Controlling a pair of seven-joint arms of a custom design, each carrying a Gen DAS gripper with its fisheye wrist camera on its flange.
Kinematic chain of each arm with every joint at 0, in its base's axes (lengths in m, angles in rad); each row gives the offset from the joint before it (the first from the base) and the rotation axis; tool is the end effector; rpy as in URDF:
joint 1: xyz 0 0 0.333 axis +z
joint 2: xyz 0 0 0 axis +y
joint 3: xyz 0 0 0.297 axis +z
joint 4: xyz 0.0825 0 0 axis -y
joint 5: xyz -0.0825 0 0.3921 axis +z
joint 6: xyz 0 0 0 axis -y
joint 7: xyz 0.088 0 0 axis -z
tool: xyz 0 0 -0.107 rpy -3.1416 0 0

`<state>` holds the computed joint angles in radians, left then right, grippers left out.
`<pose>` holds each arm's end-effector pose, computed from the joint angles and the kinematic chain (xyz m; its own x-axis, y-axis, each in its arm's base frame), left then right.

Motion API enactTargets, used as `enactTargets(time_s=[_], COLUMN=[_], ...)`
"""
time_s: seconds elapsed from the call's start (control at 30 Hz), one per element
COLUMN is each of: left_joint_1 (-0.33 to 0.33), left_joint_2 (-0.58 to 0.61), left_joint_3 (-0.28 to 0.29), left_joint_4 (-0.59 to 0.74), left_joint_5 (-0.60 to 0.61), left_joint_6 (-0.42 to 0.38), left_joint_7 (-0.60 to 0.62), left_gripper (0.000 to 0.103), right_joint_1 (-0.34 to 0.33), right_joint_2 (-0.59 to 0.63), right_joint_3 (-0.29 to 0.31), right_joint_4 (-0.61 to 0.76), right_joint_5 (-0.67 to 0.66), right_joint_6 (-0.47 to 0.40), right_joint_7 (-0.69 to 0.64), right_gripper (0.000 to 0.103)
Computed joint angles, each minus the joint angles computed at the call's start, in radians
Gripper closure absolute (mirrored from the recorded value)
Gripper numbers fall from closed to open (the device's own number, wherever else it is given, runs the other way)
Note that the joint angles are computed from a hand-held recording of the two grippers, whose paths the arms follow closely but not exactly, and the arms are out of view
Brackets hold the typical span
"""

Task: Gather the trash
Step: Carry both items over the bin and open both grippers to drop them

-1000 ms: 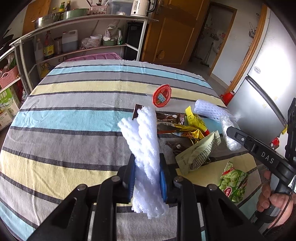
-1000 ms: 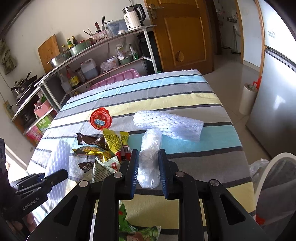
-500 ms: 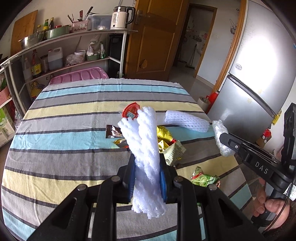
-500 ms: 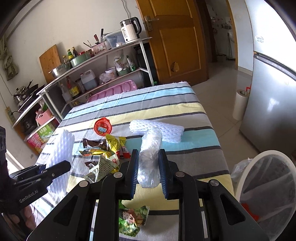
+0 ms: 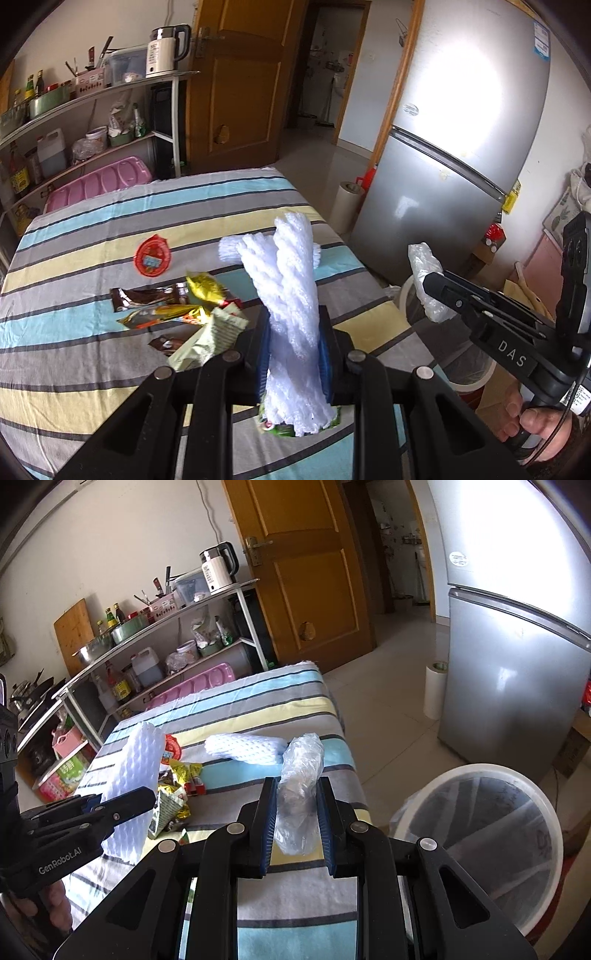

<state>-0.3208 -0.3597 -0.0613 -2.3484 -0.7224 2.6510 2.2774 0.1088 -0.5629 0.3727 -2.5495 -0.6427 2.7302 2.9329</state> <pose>0.4671 -0.1706 0.5199 -0.5840 -0.7936 0.1707 -0.6348 0.3154 -0.7053 0.3800 0.2347 0.4976 -0.2386 -0.9453 -0.2223 -0.5803 0.3223 -0.7479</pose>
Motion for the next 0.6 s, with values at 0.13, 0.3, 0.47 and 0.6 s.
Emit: enactTargets(time_s=[0.13, 0.3, 0.47, 0.6], left_joint_1=[-0.036, -0.071, -0.100, -0.125], left_joint_2=[0.003, 0.022, 0.056, 0.085], left_joint_3=[-0.019, -0.051, -0.088, -0.116], left_joint_4=[0.012, 0.029, 0.057, 0.078], left_joint_5=[-0.015, -0.018, -0.007, 0.001], left_joint_6=[-0.016, -0.025, -0.038, -0.048], left_joint_7=[0.020, 0.038, 0.027, 0.026], left_gripper=[0.080, 0.080, 0.080, 0.080], right_joint_1=[0.010, 0.020, 0.034, 0.049], right_joint_2=[-0.094, -0.207, -0.318, -0.407], right_joint_3=[-0.011, -0.018, -0.024, -0.038], right_joint_4=[-0.059, -0.130, -0.196, -0.255], right_joint_5=[0.022, 0.063, 0.105, 0.140], right_joint_6=[-0.047, -0.116, -0.215, -0.289], right_joint_7=[0.006, -0.003, -0.023, -0.038], right_gripper=[0.081, 0.081, 0.081, 0.081])
